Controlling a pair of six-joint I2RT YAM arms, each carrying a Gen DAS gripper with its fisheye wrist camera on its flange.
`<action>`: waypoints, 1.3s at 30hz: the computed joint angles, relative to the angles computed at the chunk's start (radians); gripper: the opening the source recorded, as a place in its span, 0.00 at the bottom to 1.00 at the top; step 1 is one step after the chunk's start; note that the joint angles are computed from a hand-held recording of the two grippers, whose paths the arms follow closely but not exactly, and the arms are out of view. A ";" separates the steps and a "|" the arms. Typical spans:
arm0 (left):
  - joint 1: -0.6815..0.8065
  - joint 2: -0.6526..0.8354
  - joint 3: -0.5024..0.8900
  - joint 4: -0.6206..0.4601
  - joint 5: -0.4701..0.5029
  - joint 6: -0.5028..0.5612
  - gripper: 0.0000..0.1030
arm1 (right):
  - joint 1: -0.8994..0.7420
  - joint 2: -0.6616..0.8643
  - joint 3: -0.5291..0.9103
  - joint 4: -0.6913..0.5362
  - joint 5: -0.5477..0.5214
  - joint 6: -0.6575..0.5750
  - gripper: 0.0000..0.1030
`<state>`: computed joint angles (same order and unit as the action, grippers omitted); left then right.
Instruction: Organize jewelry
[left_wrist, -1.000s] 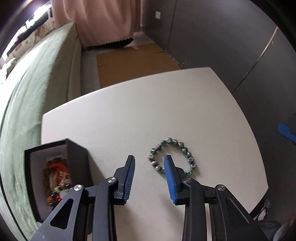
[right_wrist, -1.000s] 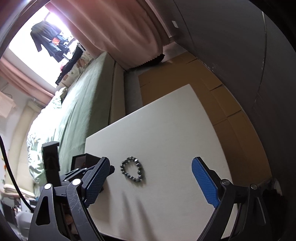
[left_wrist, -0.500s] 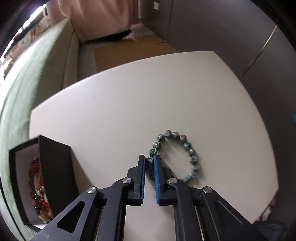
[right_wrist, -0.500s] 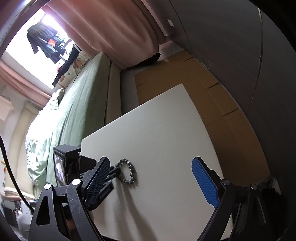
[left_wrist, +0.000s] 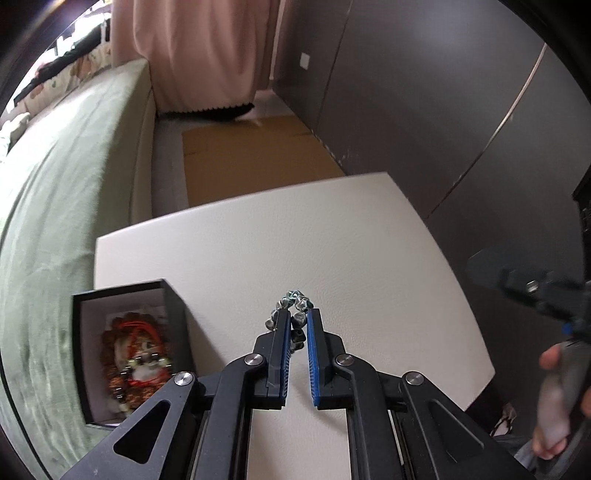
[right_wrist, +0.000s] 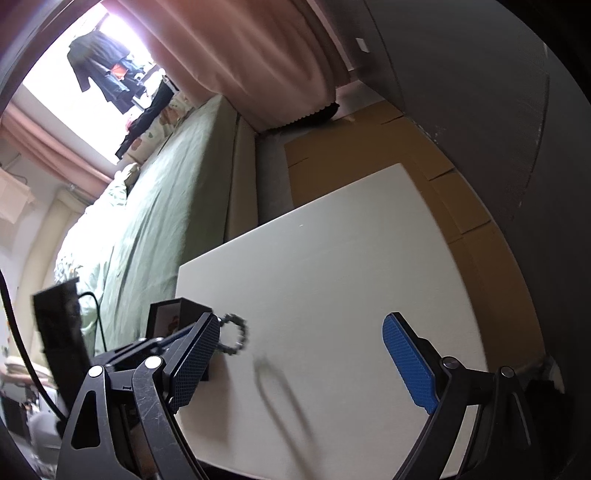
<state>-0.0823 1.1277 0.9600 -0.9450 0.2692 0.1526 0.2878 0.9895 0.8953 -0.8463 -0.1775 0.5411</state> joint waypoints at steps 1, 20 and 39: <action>0.022 -0.007 0.008 -0.013 0.013 0.014 0.08 | 0.014 -0.003 -0.006 0.006 0.007 0.008 0.89; 0.582 0.069 0.183 -0.211 0.276 0.384 0.08 | 0.324 0.179 0.050 0.141 0.147 0.156 0.89; 0.741 0.117 0.265 -0.251 0.294 0.477 0.66 | 0.480 0.218 0.136 0.132 0.210 0.206 0.89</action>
